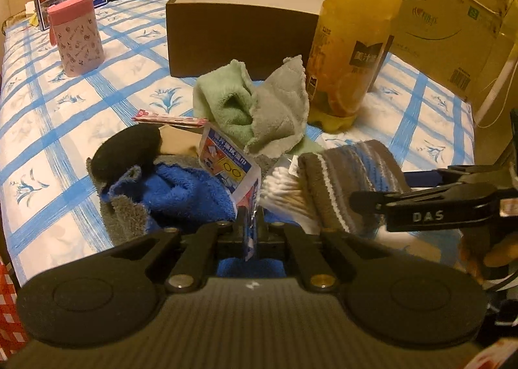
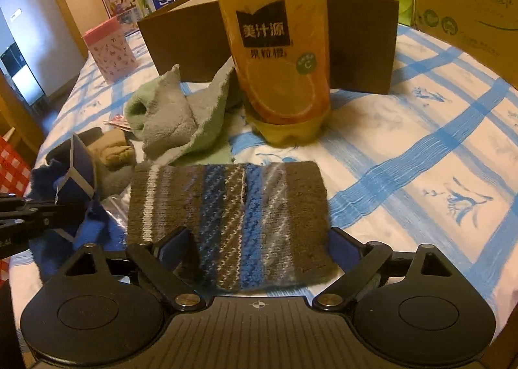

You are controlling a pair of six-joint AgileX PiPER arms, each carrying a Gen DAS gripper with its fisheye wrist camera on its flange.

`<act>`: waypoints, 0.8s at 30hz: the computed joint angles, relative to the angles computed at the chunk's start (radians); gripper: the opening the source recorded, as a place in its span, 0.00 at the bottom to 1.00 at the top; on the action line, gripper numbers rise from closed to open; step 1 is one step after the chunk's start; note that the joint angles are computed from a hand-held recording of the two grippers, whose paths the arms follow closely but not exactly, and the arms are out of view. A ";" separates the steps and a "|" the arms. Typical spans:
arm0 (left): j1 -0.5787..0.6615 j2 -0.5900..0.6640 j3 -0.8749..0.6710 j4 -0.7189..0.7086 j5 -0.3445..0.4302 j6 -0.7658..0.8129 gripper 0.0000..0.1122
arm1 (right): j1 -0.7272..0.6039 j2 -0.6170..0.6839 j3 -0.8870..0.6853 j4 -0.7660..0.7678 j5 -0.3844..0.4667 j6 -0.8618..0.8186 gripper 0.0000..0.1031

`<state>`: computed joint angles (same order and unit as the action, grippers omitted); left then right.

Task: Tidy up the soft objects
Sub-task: 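Grasp the striped knit sock with the right tool while the left tool grasps the printed packet, then carry the sock and packet into the brown box and open both tools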

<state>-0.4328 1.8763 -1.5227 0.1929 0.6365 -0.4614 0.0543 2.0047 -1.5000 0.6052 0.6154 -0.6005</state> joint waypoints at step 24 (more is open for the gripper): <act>0.047 -0.090 -0.012 -0.066 -0.026 0.206 0.00 | 0.195 -0.265 0.100 -0.257 -0.185 0.094 0.16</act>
